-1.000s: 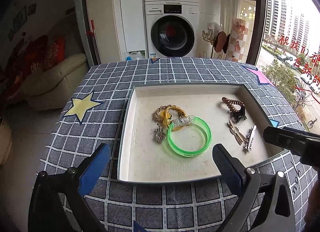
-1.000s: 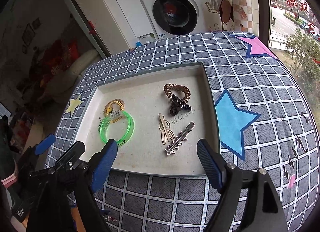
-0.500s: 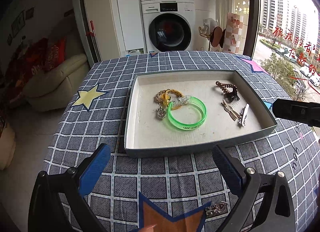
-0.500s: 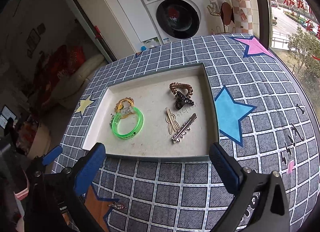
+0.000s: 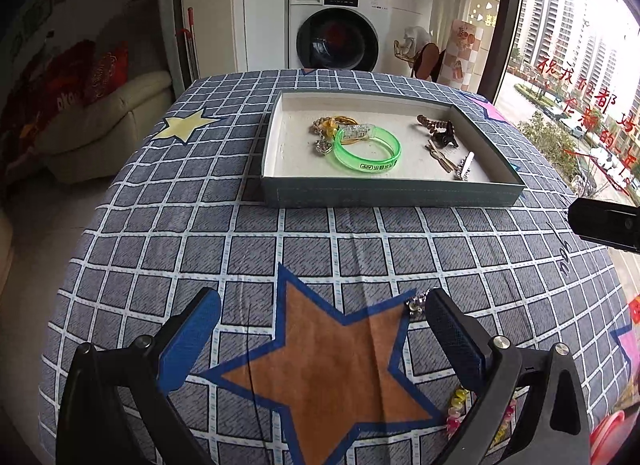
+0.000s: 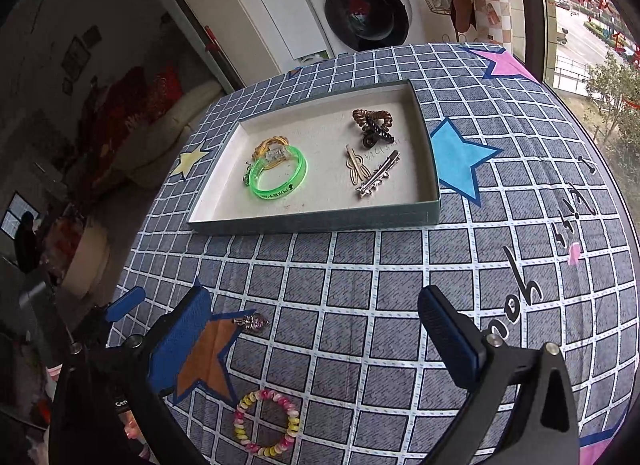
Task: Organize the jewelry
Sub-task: 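Move both open tools toward the beaded bracelet and purple heart pendant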
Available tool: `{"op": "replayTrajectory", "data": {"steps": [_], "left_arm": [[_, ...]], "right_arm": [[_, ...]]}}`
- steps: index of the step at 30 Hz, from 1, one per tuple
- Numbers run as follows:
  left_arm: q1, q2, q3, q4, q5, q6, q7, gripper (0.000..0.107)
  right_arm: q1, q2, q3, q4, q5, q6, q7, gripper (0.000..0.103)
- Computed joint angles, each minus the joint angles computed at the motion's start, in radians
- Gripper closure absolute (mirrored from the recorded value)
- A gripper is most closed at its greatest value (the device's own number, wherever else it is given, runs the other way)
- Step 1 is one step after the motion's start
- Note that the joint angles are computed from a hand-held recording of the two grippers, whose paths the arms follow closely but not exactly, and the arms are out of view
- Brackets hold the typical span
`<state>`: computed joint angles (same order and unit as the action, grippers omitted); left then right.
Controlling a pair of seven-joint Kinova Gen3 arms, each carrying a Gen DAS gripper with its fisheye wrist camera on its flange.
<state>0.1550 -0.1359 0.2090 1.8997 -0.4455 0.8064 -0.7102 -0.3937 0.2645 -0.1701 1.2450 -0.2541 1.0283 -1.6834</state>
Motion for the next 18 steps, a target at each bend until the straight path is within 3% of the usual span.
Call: {"op": "replayTrajectory", "data": {"steps": [8,18], "left_arm": [[0.002,-0.039,0.029,0.057,-0.006,0.023,0.048,0.004],[0.011,-0.030,0.032,0.065,-0.008,0.025,-0.022,0.004]], "right_arm": [[-0.029,-0.084,-0.008,0.143,0.037,-0.006,-0.025,0.000],[-0.103,-0.137,-0.027,0.261,0.164,-0.012,-0.088,0.000]]}}
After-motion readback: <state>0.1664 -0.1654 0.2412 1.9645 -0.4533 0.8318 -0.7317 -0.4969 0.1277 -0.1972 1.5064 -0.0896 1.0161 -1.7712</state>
